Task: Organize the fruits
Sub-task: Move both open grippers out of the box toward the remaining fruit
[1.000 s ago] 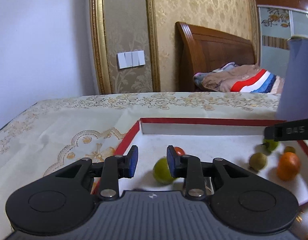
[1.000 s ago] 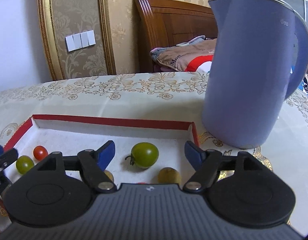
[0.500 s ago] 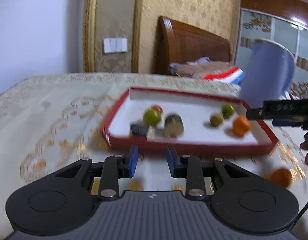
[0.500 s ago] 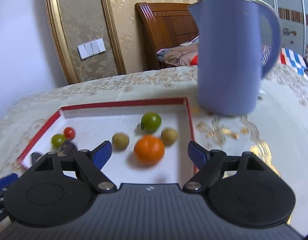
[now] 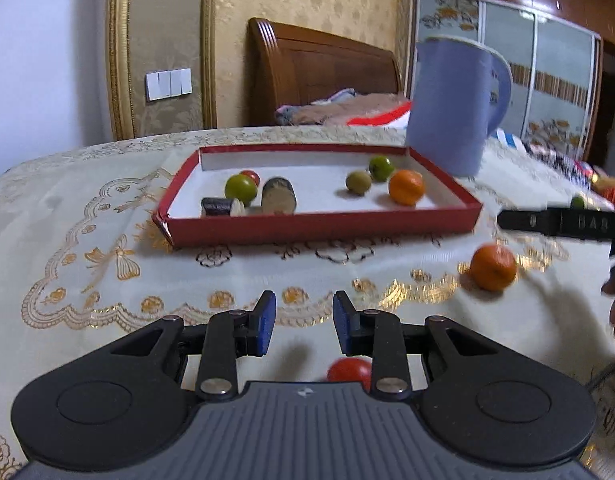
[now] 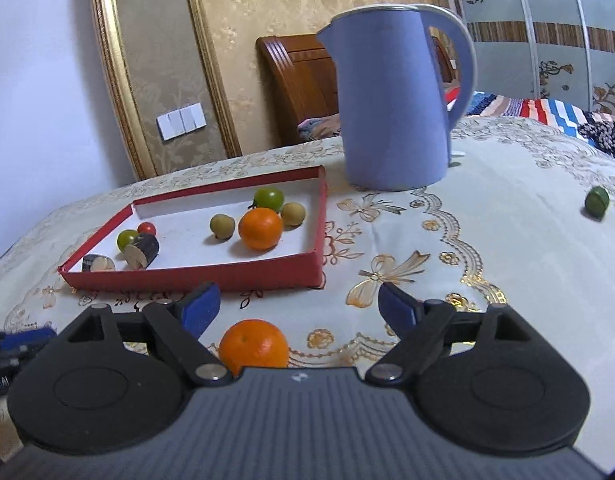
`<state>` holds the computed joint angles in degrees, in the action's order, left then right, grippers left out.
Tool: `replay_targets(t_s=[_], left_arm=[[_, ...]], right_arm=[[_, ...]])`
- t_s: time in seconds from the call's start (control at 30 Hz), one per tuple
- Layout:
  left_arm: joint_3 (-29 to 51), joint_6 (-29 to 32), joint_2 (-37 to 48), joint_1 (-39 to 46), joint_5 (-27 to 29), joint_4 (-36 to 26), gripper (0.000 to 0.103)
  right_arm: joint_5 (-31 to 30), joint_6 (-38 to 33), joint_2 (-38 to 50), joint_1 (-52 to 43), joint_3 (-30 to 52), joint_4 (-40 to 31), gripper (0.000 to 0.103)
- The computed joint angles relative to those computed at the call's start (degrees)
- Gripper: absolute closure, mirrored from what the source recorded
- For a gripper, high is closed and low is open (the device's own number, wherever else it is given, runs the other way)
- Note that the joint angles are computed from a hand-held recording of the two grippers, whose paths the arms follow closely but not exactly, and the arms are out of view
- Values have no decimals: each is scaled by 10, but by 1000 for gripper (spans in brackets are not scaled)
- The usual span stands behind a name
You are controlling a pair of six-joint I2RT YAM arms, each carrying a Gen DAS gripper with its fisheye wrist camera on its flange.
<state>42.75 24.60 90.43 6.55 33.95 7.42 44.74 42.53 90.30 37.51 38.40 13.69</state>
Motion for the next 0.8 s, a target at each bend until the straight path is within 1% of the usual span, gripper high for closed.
replay_targets(t_s=[0.07,0.2,0.3,0.37,0.43,0.53,0.7,0.8], left_arm=[[-10,5,-7,2,-1,4,73],[-22,12,-17,8,8,3,73],[-19,30,-16,5,14,-15,73],[-24,41,-19,1,8,-14,73],[-29,41,-22,0,8,-8,73],[-22,47,-19,6,21,-27,73],[-33,57,-28,3,21,-22,72],[-26,65,-24,6,33,-39,71]], right_arm=[[4,0,1,3,-1,3,14],[3,0,7,8,2,1,14],[16,0,10,17,4,-3,14],[24,3,10,23,4,-6,14],[27,8,10,24,3,-9,12],[26,12,10,22,3,-11,12],[26,9,16,23,9,-17,12],[23,12,17,22,9,-18,12]])
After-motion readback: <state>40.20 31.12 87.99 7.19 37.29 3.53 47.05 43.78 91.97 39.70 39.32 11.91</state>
